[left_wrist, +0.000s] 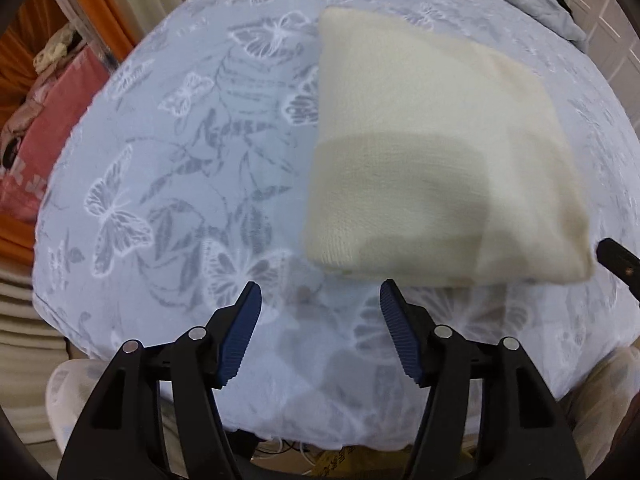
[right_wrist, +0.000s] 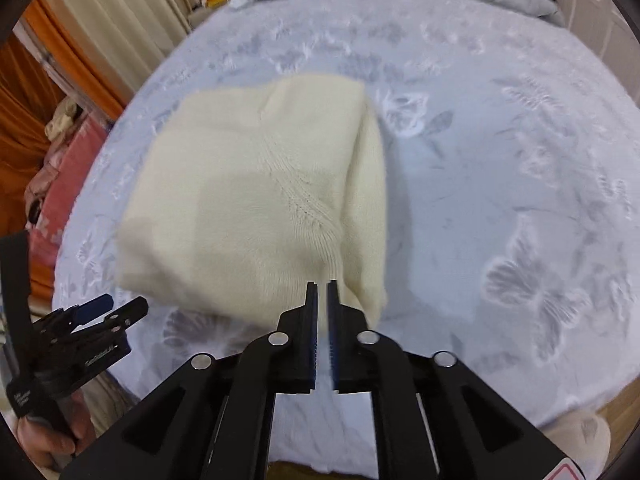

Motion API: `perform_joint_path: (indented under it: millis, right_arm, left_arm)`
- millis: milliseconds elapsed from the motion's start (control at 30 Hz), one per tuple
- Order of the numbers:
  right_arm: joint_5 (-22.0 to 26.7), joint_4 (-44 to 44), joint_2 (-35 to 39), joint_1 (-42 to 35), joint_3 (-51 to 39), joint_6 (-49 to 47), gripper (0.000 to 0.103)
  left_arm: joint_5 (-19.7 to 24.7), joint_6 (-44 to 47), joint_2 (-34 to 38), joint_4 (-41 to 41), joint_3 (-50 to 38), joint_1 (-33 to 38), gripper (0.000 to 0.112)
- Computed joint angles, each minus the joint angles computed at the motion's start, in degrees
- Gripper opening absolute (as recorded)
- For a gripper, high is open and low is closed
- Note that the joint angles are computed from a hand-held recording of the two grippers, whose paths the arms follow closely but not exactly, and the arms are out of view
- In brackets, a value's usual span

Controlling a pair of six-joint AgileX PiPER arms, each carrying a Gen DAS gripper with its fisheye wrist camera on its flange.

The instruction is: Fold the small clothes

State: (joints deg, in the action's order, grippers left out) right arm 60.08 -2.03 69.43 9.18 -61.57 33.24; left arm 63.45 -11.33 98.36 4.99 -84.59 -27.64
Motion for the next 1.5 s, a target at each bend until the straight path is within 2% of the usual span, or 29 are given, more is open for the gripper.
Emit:
perform_joint_path:
  millis: [200,367,467,533,567,633,700,733,767,800,833,900,1000,1033,1100,1200,1300,1333,1400,1433,1500]
  right_arm:
    - [2.3,-3.3,-7.2,3.1,3.9,8.8,0.01]
    - [0.7,0.3,-7.3,-0.8,4.3,5.2,0.012]
    - [-1.2,3.9,-4.3,-5.7,2.7,0.1,0.028]
    - [-3.1,6.9,-1.3,-9.0,0.6,-3.3,0.043]
    - [-4.2,8.9,1.4,-10.6,-1.1,-5.2,0.05]
    - [-5.6,11.8,5.9,-12.3,-3.5,-8.2,0.064]
    - [-6.6,15.4,11.8,-13.4,-5.6,-10.9,0.067]
    - [-7.0,18.7,15.2,-14.2,-6.2,-13.1,0.067]
    - [-7.1,21.1,17.0,-14.5,-6.5,-15.2,0.06]
    - [-6.9,21.9,18.4,-14.0,-7.5,-16.5,0.019]
    - [-7.0,20.3,18.6,-12.9,-9.0,-16.2,0.016]
    - [-9.0,14.4,16.0,-10.0,-11.1,-13.6,0.013]
    - [-10.6,11.2,15.3,-10.4,-9.8,-11.3,0.011]
    - [-9.7,11.8,17.2,-11.1,-9.4,-12.1,0.011]
    - [-12.0,17.2,19.6,-12.8,-5.5,-17.0,0.017]
    - [-9.8,16.6,16.7,-12.8,-6.8,-14.0,0.019]
    - [-12.0,11.8,10.4,-11.1,-4.4,-9.4,0.019]
    - [-11.5,8.8,10.1,-9.7,-3.7,-7.7,0.019]
    - [-8.9,6.4,14.4,-8.7,-4.3,-8.9,0.019]
    - [-9.5,6.4,14.9,-9.0,-3.7,-10.1,0.019]
    - [-8.5,6.0,13.5,-8.8,-4.8,-8.6,0.019]
  left_arm:
    - [0.9,-2.1,-5.6,2.2,1.6,-3.6,0.061]
    - [1.4,-3.3,-6.7,3.5,1.4,-5.6,0.069]
    - [1.8,-2.0,-4.7,0.4,-2.1,-3.0,0.072]
    - [2.4,-1.1,-2.2,-4.4,-6.5,-0.1,0.077]
    - [2.5,-1.2,-1.0,-5.1,-8.0,0.4,0.081]
    - [3.1,-2.1,2.7,-4.6,-12.6,0.9,0.082]
    - [4.2,-2.4,6.5,-3.3,-16.4,0.4,0.082]
    - [4.6,-2.4,8.7,-2.5,-18.1,0.2,0.082]
    - [4.9,-2.3,10.3,-1.9,-19.1,-0.1,0.083]
    - [4.7,-1.9,11.5,-1.7,-19.4,-0.1,0.083]
    - [4.2,-1.3,12.2,-1.9,-19.5,-0.2,0.083]
    - [3.2,-1.0,12.3,-1.5,-19.3,-0.4,0.086]
    - [2.0,1.1,12.7,-1.4,-19.2,-0.3,0.092]
    - [1.6,1.7,12.8,-2.1,-19.0,0.0,0.093]
    - [1.8,2.6,13.7,-3.9,-18.9,0.2,0.093]
    - [0.3,2.4,13.2,-2.9,-17.4,-0.2,0.093]
    - [0.4,3.2,13.0,-4.3,-17.3,0.6,0.093]
    - [0.4,3.4,13.2,-5.1,-17.3,1.0,0.093]
    - [0.2,3.0,13.2,-5.0,-17.1,1.0,0.094]
    - [0.2,2.6,13.1,-4.6,-17.0,0.8,0.094]
    - [0.6,1.7,13.0,-3.5,-17.1,0.1,0.094]
